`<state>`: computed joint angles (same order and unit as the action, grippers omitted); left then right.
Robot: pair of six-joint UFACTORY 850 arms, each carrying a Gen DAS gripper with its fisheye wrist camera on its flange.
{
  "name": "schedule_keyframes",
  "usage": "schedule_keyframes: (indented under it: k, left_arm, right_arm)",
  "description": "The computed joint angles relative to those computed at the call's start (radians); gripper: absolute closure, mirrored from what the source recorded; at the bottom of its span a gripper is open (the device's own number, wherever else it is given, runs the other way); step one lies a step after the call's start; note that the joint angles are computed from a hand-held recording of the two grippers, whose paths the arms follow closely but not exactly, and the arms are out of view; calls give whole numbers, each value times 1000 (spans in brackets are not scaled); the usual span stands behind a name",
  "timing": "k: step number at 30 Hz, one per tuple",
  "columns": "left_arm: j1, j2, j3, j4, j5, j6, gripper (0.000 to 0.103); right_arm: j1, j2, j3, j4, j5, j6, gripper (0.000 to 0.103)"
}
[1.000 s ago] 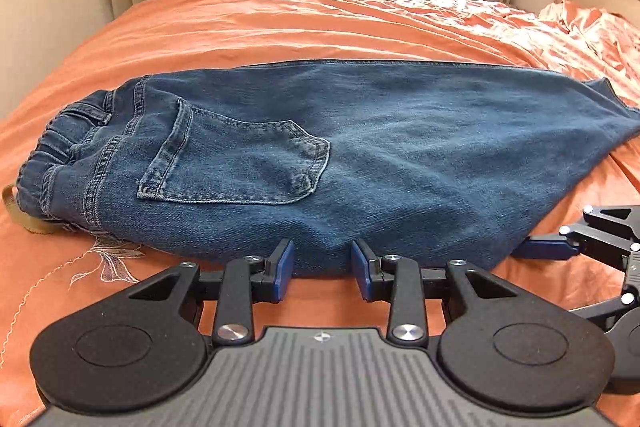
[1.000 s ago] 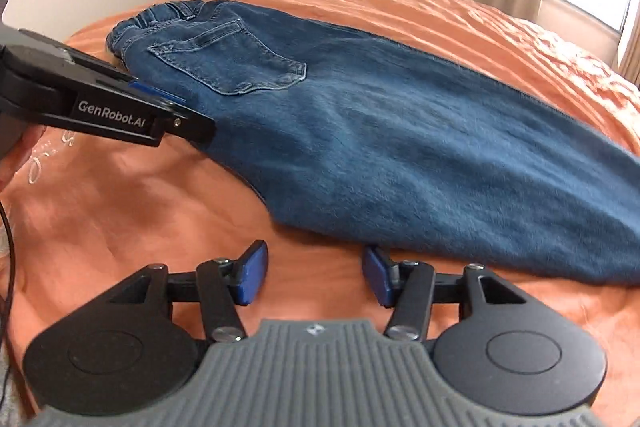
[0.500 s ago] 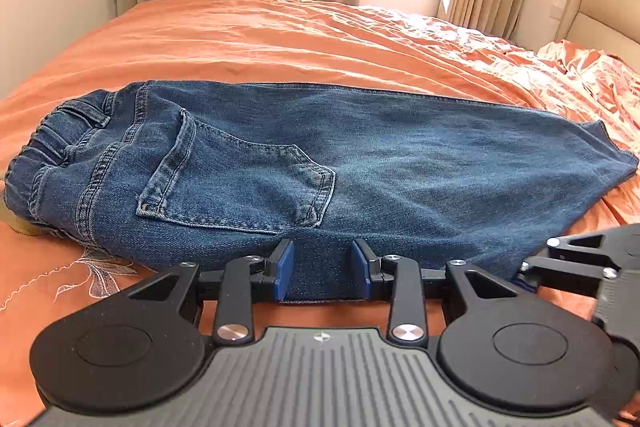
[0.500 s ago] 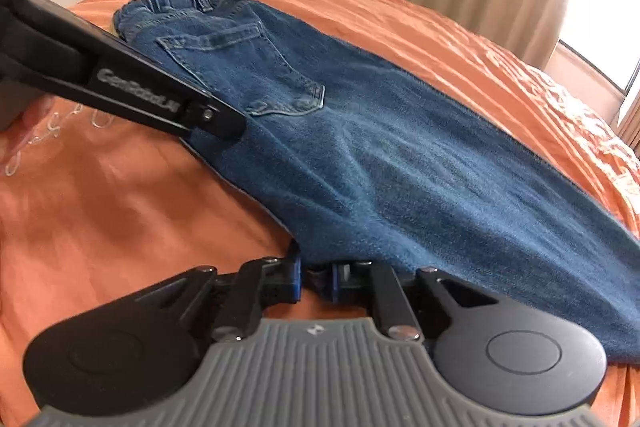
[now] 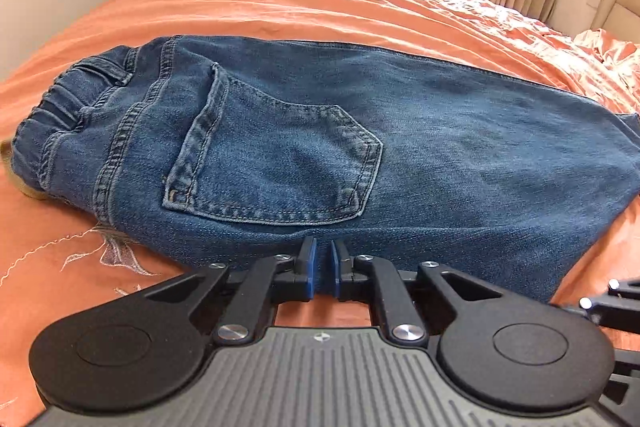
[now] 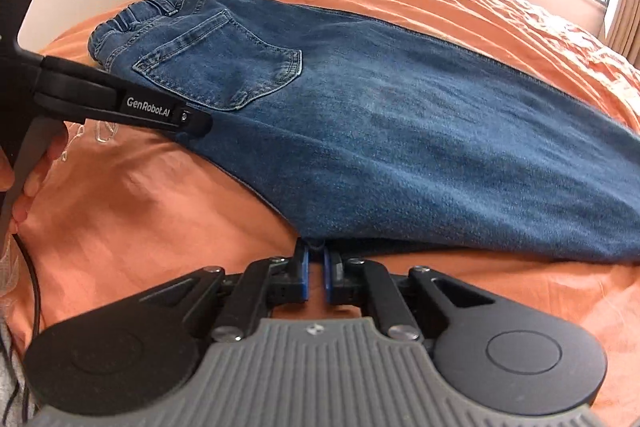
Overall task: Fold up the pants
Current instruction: 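Smooth the folded jeans flat with both tools, closing the left tool on the seat, then grasp the leg hems with the right tool and lift them off the bed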
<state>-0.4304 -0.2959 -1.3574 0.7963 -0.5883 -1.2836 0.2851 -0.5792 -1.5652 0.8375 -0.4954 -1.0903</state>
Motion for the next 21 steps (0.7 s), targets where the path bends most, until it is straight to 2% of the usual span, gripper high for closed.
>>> schedule_keyframes:
  k: [4,8,9,11,13,17,21]
  left_arm:
    - [-36,2,-7,44,-103,-12,87]
    - [-58,45,16,109,-77,-78,84]
    - [-61,46,3,104,-71,-76,84]
    - [-61,34,-38,47,-55,-34,82]
    - [-62,5,-90,-11,-46,20,82]
    - [-74,-102,-243,-99,-46,146,82]
    - [-71,-221,-410,-251,-34,304,81]
  right_arm:
    - [-76,50,53,160,-56,-21,103]
    - [-183,68,38,285,-134,27,101]
    - [-208,64,23,297,-146,47,98]
    - [-263,47,-20,314,-166,103,85]
    - [-314,22,-69,324,-178,154,80]
    - [-414,-45,-181,323,-170,268,67]
    - [-517,-172,-356,329,-216,441,57]
